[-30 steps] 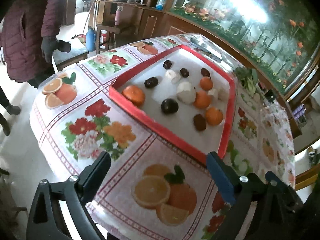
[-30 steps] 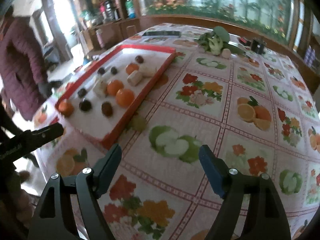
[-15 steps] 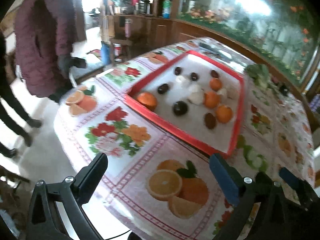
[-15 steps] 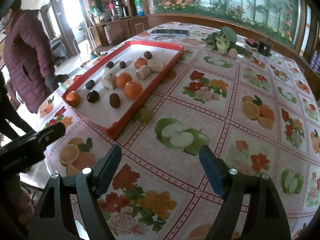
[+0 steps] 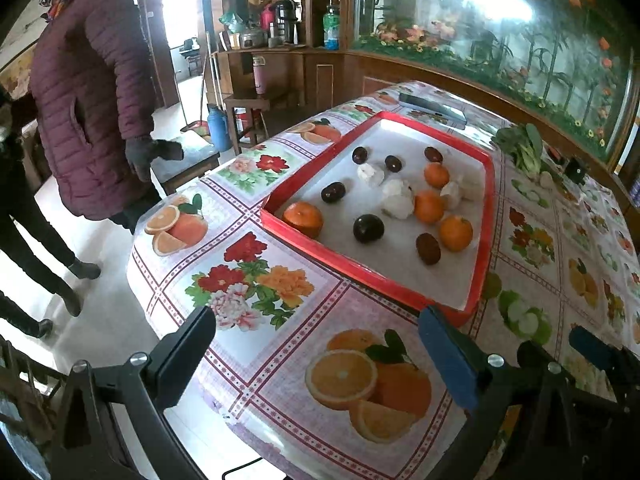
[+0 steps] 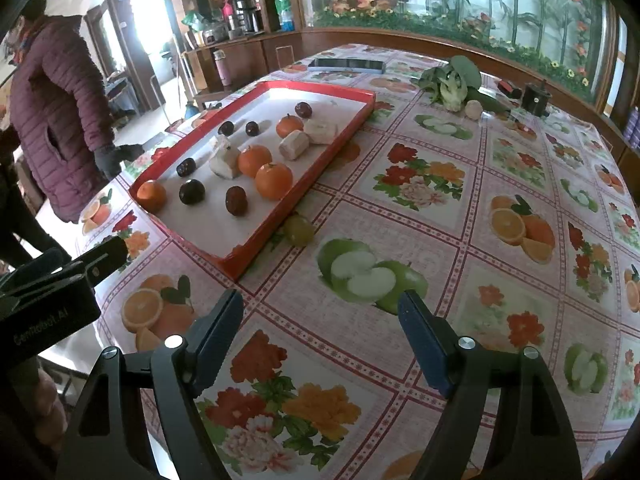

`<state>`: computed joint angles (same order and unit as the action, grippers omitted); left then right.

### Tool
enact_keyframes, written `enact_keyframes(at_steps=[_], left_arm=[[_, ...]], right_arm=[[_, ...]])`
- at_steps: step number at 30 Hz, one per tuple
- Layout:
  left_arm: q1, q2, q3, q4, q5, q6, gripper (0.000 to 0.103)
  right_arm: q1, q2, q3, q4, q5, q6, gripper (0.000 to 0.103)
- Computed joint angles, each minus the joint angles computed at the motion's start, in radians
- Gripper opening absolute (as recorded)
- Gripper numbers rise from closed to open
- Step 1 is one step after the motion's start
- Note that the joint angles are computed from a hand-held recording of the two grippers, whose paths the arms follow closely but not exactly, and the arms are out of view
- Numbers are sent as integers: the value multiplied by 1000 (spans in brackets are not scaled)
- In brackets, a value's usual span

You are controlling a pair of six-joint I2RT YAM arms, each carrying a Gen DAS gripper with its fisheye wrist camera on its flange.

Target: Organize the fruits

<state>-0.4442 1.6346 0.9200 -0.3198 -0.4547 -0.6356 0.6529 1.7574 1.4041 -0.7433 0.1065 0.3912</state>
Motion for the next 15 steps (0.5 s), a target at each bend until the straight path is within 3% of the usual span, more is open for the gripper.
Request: enact_keyframes(at_steps=[15], left_arm=[[16,34,10,23,71,7,102]], right_arm=[[-6,23,18,-4,-11,-2,79]])
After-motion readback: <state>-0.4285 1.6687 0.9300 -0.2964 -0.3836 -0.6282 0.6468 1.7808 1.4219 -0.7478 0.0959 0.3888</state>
